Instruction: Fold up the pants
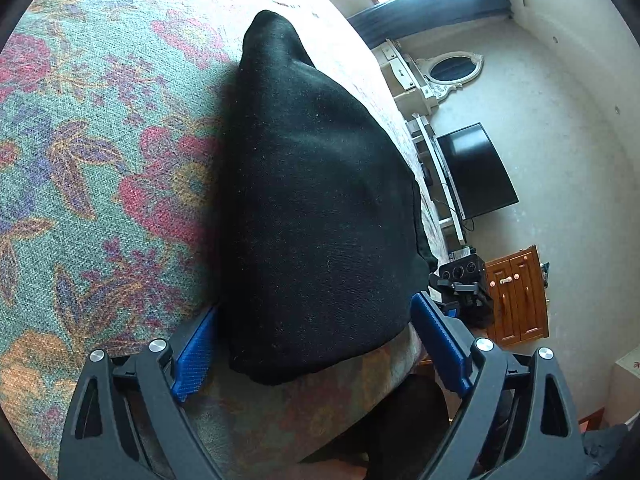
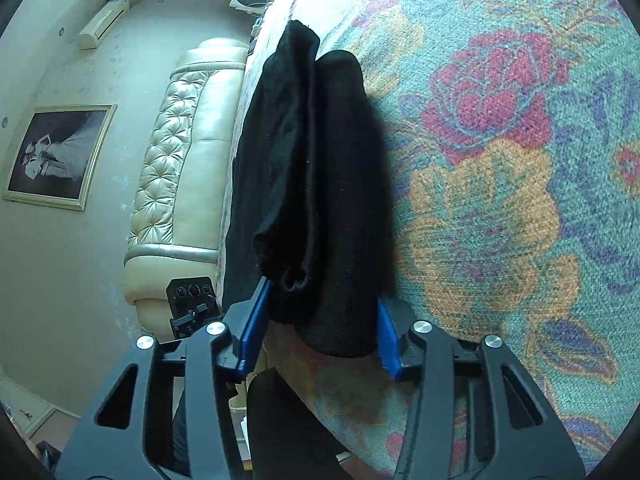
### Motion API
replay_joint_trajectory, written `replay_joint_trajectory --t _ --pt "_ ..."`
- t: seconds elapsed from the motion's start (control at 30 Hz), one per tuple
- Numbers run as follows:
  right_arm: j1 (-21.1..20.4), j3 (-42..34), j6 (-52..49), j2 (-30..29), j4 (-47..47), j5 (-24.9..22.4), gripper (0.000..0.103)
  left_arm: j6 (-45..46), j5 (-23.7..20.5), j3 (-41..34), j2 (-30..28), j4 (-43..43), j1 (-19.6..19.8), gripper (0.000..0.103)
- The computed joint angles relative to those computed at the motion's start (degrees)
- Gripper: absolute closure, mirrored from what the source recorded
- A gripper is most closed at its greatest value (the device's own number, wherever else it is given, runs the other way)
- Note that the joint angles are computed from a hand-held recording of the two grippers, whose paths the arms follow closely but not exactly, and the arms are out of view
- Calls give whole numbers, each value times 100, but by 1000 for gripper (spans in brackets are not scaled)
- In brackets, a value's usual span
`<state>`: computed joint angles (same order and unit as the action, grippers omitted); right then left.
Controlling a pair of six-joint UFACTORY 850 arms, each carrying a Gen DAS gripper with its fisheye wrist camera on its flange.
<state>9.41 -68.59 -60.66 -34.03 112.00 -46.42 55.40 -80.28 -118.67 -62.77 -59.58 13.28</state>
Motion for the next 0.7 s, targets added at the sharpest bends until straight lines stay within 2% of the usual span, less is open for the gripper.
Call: replay_joint_trajectory --t 0.03,0.07,0.13,0.2,0.33,0.7 --pt "-13 37 -33 0 20 -8 73 106 -9 18 13 27 -6 14" --pt "-25 82 -129 -10 114 -84 74 206 67 66 56 113 -16 25" --pt "-14 119 -259 1 190 -68 75 230 297 117 118 326 -63 35" --pt "-18 141 -315 15 192 -53 76 162 208 -39 -3 271 -25 39" --pt "30 153 -445 14 304 -78 77 36 152 -215 -139 242 -13 54" --pt "-67 472 -657 137 483 -253 80 249 487 117 130 232 -98 60"
